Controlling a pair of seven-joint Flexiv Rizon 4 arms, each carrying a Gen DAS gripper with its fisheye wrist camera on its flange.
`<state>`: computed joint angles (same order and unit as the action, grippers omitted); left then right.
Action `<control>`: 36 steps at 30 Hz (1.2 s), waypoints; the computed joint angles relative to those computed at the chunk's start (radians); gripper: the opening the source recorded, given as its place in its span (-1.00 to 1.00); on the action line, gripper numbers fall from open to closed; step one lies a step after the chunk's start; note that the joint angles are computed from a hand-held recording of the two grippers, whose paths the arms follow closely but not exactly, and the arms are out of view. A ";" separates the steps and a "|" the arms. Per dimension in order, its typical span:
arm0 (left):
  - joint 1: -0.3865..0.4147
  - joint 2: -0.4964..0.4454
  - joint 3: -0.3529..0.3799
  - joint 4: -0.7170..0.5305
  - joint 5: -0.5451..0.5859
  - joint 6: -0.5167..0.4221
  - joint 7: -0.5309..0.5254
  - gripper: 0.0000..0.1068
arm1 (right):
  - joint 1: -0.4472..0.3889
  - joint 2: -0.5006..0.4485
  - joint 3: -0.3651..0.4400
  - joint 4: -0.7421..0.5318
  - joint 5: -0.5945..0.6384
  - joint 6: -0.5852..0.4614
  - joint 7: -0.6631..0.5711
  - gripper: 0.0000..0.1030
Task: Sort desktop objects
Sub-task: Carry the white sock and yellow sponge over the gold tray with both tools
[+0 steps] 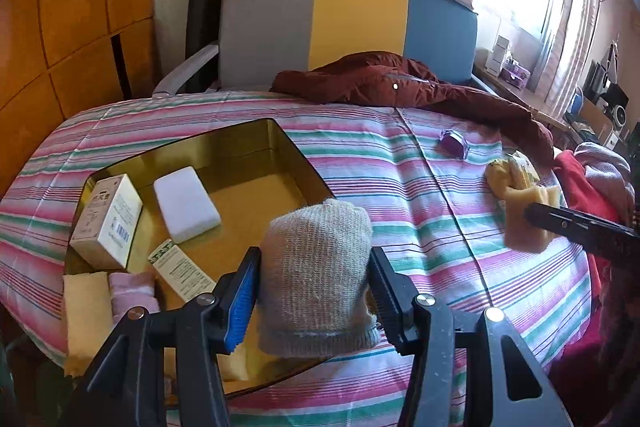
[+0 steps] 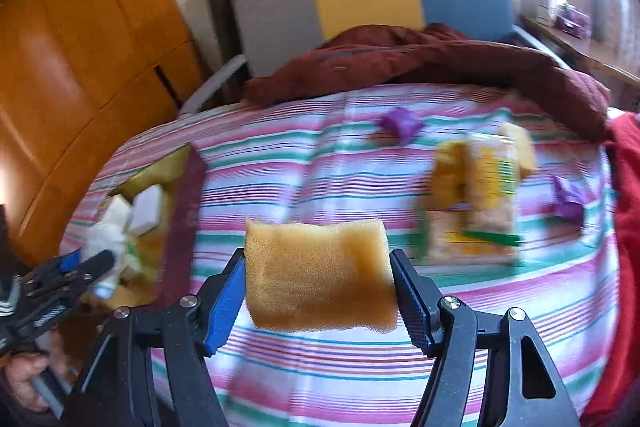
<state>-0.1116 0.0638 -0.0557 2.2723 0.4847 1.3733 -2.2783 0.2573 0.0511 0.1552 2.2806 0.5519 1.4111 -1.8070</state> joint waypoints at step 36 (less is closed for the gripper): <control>0.217 0.100 0.055 0.215 -0.283 0.138 0.164 0.00 | 0.131 -0.180 0.172 -0.258 0.057 -0.091 -0.040 0.36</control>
<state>0.1055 0.1636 -0.0002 2.4878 0.2013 1.5111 -2.1148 0.3881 -0.1293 0.3267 2.0227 0.6086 1.3198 -1.8475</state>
